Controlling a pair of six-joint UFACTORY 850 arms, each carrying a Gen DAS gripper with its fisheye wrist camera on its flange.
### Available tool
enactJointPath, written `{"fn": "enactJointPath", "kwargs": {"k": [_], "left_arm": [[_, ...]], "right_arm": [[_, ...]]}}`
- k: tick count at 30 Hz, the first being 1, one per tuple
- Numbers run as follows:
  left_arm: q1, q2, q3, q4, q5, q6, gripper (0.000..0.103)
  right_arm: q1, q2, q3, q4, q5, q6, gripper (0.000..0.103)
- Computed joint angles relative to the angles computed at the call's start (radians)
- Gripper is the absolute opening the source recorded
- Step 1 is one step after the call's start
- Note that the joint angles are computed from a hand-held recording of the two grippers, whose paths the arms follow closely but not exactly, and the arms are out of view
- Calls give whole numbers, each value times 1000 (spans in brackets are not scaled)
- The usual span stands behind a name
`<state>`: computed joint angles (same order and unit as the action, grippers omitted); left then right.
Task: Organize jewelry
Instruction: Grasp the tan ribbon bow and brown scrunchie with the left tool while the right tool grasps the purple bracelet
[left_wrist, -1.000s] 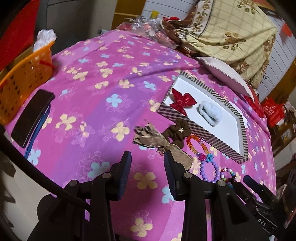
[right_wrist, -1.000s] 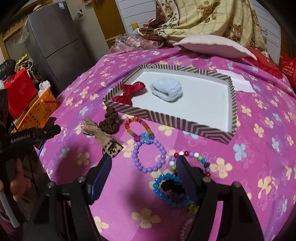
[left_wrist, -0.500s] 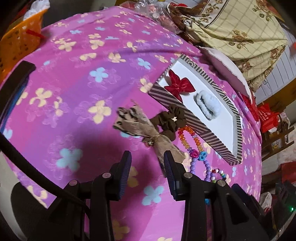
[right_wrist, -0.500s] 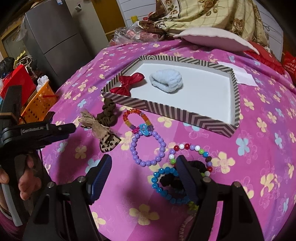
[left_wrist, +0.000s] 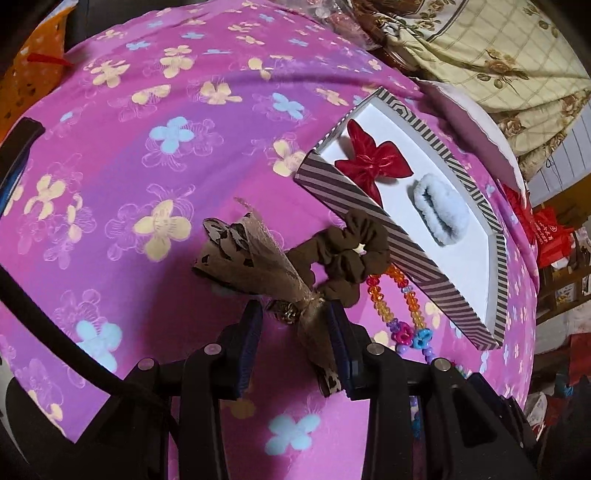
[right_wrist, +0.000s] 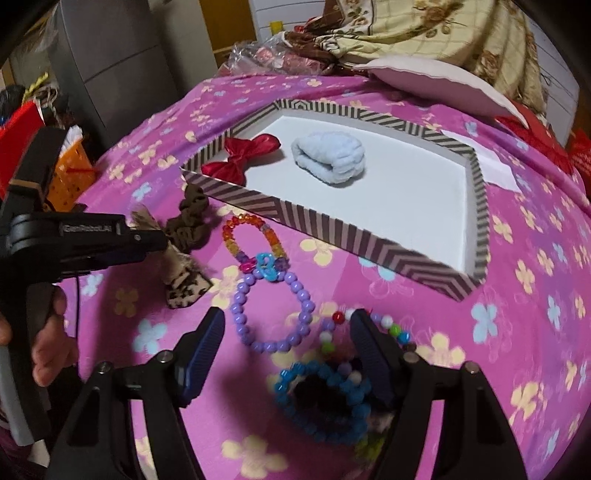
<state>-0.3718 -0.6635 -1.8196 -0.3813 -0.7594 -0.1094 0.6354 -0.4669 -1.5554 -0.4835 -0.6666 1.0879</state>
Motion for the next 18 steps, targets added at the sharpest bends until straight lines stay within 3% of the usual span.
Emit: {"fn": "enactJointPath", "kwargs": {"k": [10,12,15,18], "left_arm": [[-15,-50,-68,37,-25,-20,62],[-22,-52,-71,56,-15,-22,62],[-26,-53,-68,57,-6,-6,47],[-27,-37,-45,58,10,8,42]], "right_arm": [[-26,-85,-70,35,-46,-161,46],[-19,-94,-80,19,-55,-184,35],[-16,-96,-85,16,-51,-209,15],[-19,-81,-68,33,-32,-206,10]]}}
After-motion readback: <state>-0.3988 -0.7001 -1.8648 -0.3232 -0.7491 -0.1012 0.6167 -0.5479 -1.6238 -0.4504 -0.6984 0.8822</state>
